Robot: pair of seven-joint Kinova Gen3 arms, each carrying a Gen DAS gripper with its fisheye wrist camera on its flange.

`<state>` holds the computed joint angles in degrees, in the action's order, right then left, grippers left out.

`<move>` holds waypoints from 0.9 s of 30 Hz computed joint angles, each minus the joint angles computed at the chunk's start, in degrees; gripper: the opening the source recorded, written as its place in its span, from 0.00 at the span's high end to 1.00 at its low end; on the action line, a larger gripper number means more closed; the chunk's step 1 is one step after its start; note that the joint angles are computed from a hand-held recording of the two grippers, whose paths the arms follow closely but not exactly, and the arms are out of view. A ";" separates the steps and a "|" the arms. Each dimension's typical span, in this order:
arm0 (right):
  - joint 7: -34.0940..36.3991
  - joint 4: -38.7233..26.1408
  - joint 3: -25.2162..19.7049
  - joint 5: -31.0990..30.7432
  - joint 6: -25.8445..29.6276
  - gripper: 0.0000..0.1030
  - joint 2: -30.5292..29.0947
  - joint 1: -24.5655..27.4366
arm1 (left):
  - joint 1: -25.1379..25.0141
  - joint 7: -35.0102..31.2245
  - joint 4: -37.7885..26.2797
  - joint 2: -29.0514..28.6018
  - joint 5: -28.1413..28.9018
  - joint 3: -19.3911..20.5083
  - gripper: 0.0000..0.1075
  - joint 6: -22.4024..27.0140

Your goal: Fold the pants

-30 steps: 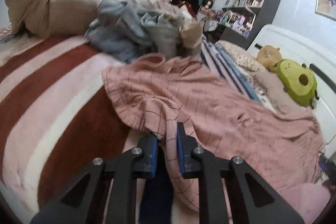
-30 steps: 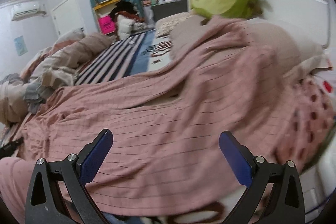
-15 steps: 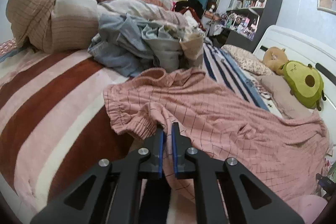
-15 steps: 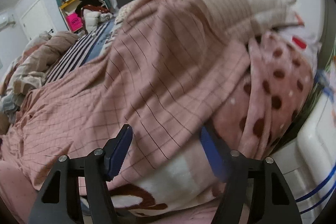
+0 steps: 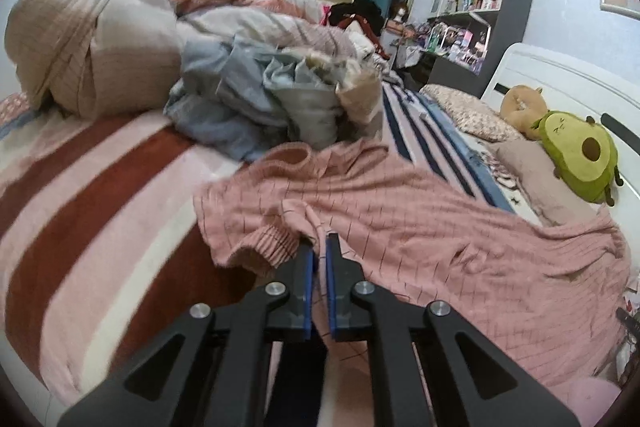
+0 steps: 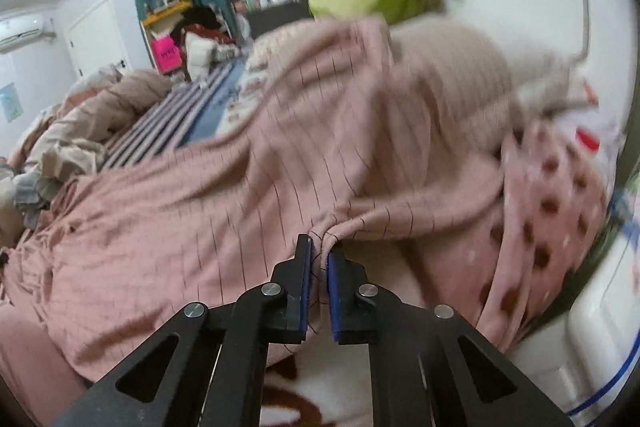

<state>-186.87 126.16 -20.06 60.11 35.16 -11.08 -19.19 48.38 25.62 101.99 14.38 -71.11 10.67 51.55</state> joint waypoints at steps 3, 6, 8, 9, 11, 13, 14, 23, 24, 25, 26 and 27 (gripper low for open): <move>3.81 -2.67 1.02 0.91 -0.48 0.98 -0.79 0.22 | -0.03 -4.45 -2.26 -0.05 -0.46 -0.04 0.97 2.10; 10.17 -6.97 0.22 -0.21 -0.40 0.98 0.03 3.11 | -0.67 -7.85 -4.33 -0.34 -1.16 -0.22 0.97 2.28; 14.83 -10.10 2.46 -1.46 -1.01 0.98 1.09 2.17 | -1.21 -10.53 -6.30 -0.17 -1.23 -0.41 0.97 2.44; 17.16 -11.94 3.99 -1.97 -0.54 0.98 1.85 0.74 | -1.43 -11.67 -7.17 -0.06 -1.15 -0.54 0.97 2.38; 21.82 -15.20 3.94 -2.72 0.70 0.98 3.27 0.89 | -1.95 -14.75 -9.60 0.61 -0.59 -0.93 0.97 2.50; 26.48 -19.56 3.97 -3.61 2.70 0.98 5.68 0.81 | -2.24 -17.06 -11.64 1.37 0.29 -1.50 0.97 2.52; 28.81 -21.76 5.00 -4.20 3.55 0.98 7.01 -0.16 | -2.64 -18.54 -12.84 1.88 0.96 -1.90 0.97 2.19; 44.02 -37.14 10.97 -8.51 11.16 0.98 19.22 -4.24 | -5.30 -28.39 -23.26 9.30 7.19 -7.84 0.97 -1.23; 45.60 -38.80 11.78 -9.15 12.13 0.98 20.60 -4.60 | -5.62 -29.54 -24.29 10.13 8.09 -8.41 0.97 -1.74; 47.23 -40.53 12.64 -9.73 13.05 0.98 22.10 -4.86 | -6.12 -31.13 -25.72 11.26 9.19 -8.88 0.97 -2.13; 48.48 -41.94 13.44 -10.16 13.82 0.98 23.33 -5.24 | -6.81 -32.84 -27.39 12.62 10.47 -9.28 0.97 -2.51; 49.64 -43.33 14.23 -10.52 14.64 0.98 24.61 -5.67 | -6.94 -33.87 -28.34 13.36 11.41 -9.74 0.97 -2.71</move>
<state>-137.23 82.83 -5.83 49.59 49.81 13.53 -24.86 41.44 -8.25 73.65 27.74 -59.71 0.94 48.85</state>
